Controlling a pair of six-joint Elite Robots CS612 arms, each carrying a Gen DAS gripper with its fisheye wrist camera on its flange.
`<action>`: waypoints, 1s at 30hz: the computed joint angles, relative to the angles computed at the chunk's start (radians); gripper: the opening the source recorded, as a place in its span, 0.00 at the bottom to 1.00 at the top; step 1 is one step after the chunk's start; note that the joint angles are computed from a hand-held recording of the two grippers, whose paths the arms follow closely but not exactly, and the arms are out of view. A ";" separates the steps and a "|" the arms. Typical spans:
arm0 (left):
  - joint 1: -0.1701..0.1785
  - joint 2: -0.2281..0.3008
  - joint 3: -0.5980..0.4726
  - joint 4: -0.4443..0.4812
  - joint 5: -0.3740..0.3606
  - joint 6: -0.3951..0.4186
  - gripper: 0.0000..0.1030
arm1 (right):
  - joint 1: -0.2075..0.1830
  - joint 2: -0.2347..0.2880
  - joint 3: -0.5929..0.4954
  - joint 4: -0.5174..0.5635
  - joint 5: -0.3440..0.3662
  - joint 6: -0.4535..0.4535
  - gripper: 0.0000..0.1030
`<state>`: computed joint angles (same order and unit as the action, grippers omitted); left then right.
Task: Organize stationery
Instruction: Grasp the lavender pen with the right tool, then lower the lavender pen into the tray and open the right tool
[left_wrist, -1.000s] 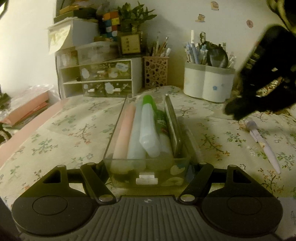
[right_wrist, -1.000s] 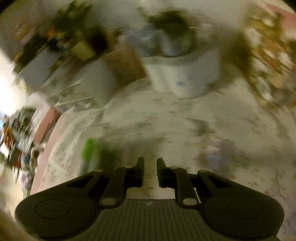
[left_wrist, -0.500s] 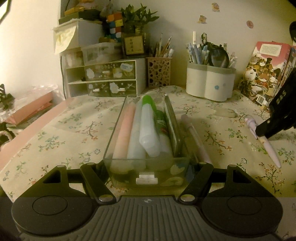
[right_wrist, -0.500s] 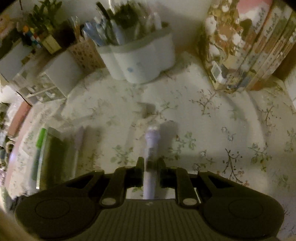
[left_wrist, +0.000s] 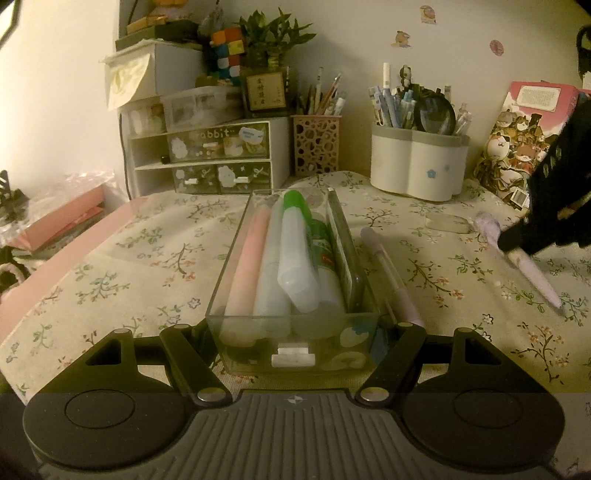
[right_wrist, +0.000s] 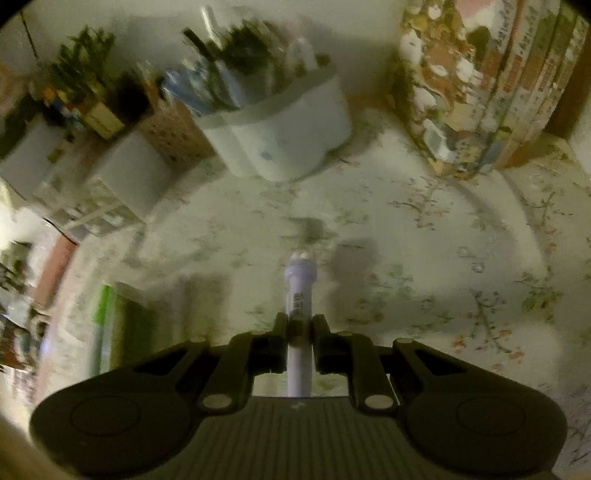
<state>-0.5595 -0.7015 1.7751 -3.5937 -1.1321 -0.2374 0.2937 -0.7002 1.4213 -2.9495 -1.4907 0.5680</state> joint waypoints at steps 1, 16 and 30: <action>0.000 0.000 0.000 0.000 0.000 0.000 0.71 | 0.000 -0.002 0.002 -0.012 0.012 0.009 0.06; 0.000 -0.001 0.001 0.002 0.000 -0.001 0.71 | 0.017 0.011 -0.026 -0.089 0.100 0.028 0.06; -0.001 -0.001 0.001 0.002 0.000 -0.001 0.71 | 0.067 0.066 -0.177 -0.027 0.176 0.026 0.06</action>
<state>-0.5601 -0.7024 1.7757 -3.5918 -1.1320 -0.2386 0.3611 -0.6340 1.2447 -2.9764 -1.3150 0.5936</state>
